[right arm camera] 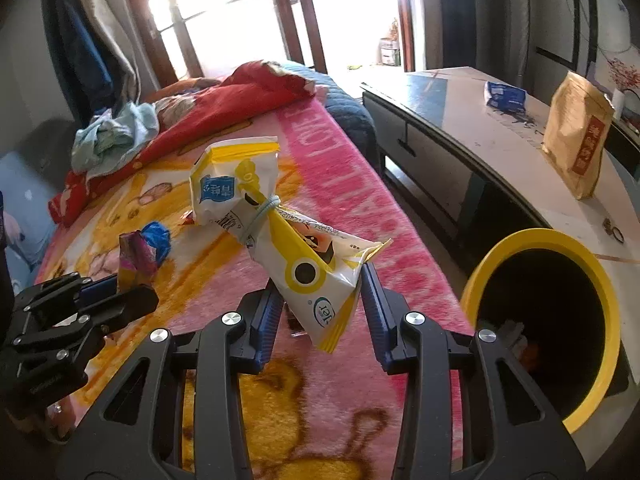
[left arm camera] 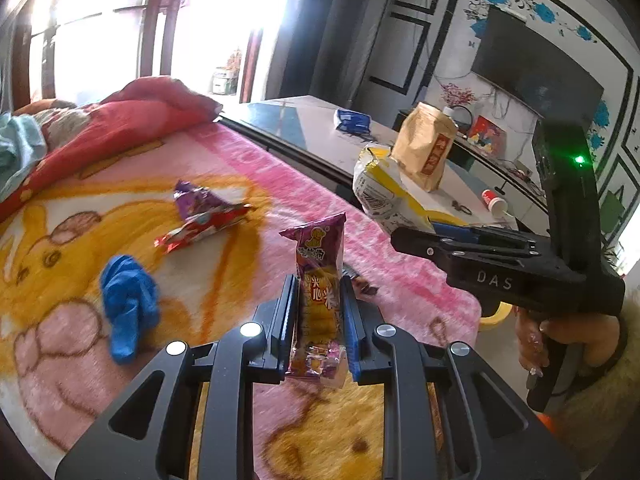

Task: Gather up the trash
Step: 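Carry the purple wrapper and white-yellow bag with both grippers over the yellow bin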

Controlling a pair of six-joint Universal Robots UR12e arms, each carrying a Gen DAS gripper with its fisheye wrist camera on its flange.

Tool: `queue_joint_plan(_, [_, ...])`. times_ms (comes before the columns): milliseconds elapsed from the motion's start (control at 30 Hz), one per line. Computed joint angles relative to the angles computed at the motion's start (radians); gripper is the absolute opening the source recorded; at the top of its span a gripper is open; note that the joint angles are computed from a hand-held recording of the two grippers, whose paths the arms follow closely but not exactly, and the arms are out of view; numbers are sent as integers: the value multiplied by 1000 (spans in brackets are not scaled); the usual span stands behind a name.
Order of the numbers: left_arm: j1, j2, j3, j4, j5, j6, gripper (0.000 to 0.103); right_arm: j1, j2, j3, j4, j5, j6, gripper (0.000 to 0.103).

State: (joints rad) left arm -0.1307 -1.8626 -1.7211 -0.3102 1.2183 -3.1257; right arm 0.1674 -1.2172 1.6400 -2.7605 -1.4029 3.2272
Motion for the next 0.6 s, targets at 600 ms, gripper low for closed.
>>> queue_joint_plan(600, [-65,-66,98,-45,-59,70,21,-79,-56,81,-67,-59,139,31])
